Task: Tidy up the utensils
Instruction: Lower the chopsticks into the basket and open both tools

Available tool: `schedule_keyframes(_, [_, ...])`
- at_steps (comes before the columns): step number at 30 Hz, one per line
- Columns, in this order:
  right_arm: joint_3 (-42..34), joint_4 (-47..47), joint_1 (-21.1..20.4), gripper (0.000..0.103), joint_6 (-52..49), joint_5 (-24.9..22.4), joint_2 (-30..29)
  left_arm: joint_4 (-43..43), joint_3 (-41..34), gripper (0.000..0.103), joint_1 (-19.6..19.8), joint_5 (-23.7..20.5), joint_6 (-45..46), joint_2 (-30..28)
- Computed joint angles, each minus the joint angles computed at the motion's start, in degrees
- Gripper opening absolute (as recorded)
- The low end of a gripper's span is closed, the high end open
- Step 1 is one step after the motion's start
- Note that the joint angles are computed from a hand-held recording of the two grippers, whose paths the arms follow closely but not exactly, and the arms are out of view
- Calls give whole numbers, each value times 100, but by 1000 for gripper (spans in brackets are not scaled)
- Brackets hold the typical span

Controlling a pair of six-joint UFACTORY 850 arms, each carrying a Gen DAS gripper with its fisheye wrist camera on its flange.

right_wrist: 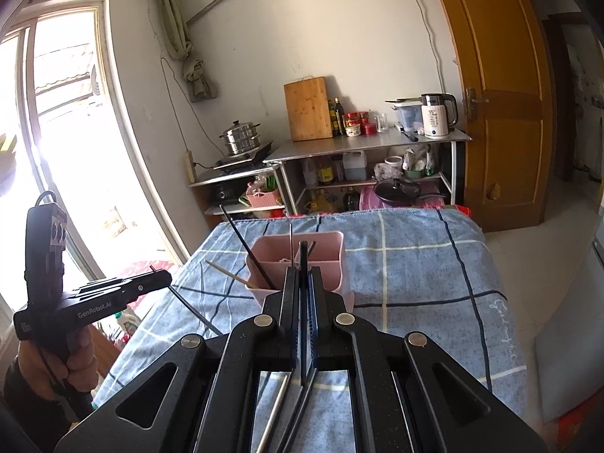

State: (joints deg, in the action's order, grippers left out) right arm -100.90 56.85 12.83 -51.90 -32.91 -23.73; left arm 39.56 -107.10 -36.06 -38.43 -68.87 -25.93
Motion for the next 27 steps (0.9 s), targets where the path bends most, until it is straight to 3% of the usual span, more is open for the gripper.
schedule_keyframes(8, [-852, 183, 122, 4, 134, -88, -443, -120, -902, 3, 217, -136, 362, -345])
schedule_keyframes(20, [-2346, -126, 244, 4, 929, -80, -1365, -682, -2520, 3, 524, -546, 1139, -1303])
schedule_keyframes(27, [-3026, -575, 327, 4, 1572, -118, -1899, -1134, -2634, 3, 700, -449, 1323, -1577])
